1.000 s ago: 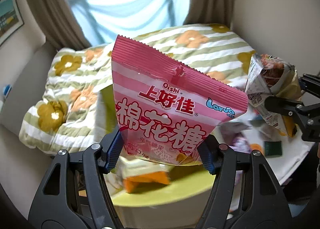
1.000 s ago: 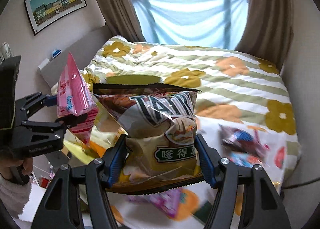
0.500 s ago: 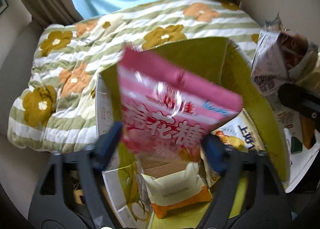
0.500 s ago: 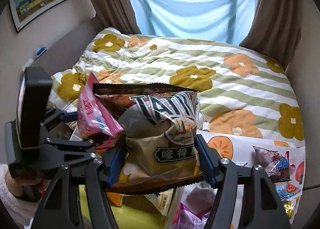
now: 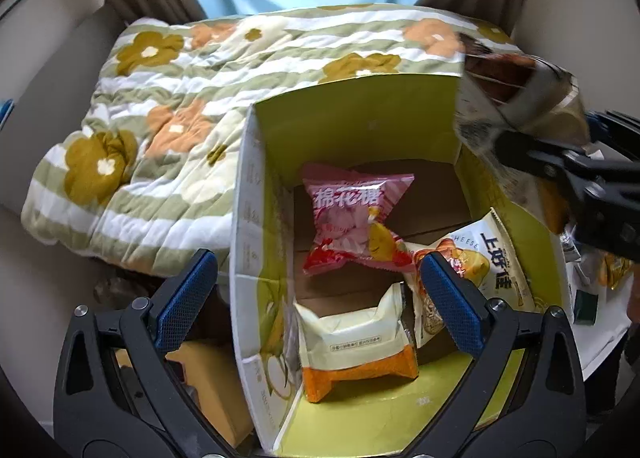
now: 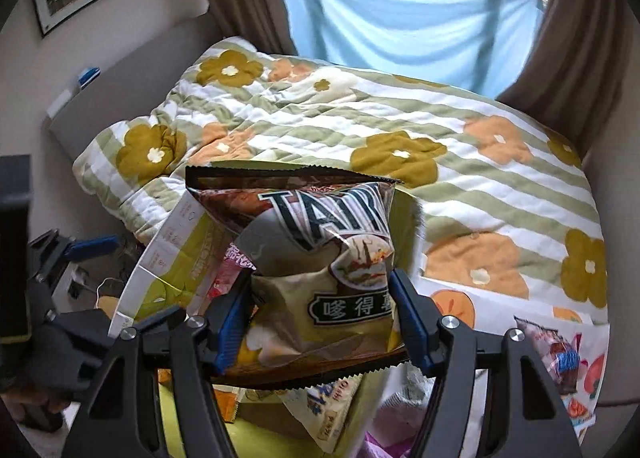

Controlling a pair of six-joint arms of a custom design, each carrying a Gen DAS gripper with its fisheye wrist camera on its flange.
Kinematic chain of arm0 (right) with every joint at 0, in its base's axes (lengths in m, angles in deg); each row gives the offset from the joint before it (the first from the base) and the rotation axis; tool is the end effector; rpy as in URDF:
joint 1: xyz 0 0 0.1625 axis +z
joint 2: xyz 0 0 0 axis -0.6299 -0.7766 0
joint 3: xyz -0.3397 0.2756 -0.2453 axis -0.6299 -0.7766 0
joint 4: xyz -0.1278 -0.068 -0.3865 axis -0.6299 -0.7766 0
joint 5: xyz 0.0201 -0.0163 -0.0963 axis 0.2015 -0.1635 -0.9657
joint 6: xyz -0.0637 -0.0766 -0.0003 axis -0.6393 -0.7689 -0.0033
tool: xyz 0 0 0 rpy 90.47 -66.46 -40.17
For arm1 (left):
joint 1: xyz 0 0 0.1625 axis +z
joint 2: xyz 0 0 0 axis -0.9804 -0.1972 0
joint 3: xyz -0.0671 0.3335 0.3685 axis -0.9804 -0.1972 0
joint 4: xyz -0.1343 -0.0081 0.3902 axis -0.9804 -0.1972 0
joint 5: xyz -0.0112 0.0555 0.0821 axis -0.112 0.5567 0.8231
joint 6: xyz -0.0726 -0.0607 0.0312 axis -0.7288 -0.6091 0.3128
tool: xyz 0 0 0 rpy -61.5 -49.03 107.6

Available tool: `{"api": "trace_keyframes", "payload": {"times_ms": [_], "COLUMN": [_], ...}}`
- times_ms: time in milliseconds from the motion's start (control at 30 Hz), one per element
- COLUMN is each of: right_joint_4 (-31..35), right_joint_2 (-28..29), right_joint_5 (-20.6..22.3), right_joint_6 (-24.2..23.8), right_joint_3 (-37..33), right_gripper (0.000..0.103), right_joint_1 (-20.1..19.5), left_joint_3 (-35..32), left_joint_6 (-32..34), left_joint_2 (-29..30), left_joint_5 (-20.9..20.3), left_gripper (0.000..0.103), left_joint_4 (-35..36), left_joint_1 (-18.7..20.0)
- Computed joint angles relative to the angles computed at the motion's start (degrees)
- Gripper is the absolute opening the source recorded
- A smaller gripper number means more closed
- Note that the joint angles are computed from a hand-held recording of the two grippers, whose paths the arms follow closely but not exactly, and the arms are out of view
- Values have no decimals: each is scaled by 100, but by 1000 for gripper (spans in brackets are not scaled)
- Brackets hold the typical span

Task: Organize snacks
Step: 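Carry both bags to the box and drop them inside with both tools, then move both tools back toward the remaining snacks on the table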

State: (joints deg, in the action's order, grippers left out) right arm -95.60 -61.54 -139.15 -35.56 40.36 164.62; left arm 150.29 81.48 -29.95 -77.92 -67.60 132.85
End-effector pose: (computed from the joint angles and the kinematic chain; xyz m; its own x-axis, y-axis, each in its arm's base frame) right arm 0.4710 -0.5575 0.0457 -0.7600 -0.0346 0.6490 -0.3763 0.8376 -0.3960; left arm -0.1505 -0.5585 0.3734 -0.5991 0.3672 -0.7115 0.5726 0.8176 -0.0602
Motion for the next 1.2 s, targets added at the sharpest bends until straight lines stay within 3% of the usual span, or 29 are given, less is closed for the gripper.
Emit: {"api": "trace_keyframes", "payload": {"times_ms": [133, 300, 333, 367, 433, 900, 1200], "right_joint_4": [60, 56, -23, -126, -298, -381, -381], "right_joint_2": [140, 270, 278, 279, 271, 126, -135], "right_joint_5": [202, 233, 261, 257, 257, 301, -106], "right_joint_6": [-144, -196, -164, -133, -129, 100, 536], "right_joint_3": [-228, -377, -363, -334, -266, 12, 258], "right_gripper": [63, 66, 73, 89, 103, 103, 103], "right_joint_1": [-142, -253, -273, -278, -274, -149, 276], "left_joint_3": [53, -68, -74, -73, -65, 125, 423], "left_joint_6": [-167, -226, -238, -259, -275, -327, 8], "left_joint_2": [-26, 31, 39, 48, 47, -213, -586], "left_joint_5": [224, 177, 194, 226, 241, 16, -115], "left_gripper": [101, 101, 101, 101, 101, 101, 101], "left_joint_4": [56, 127, 138, 156, 159, 163, -80], "left_joint_1": [-38, 89, 100, 107, 120, 25, -484]}}
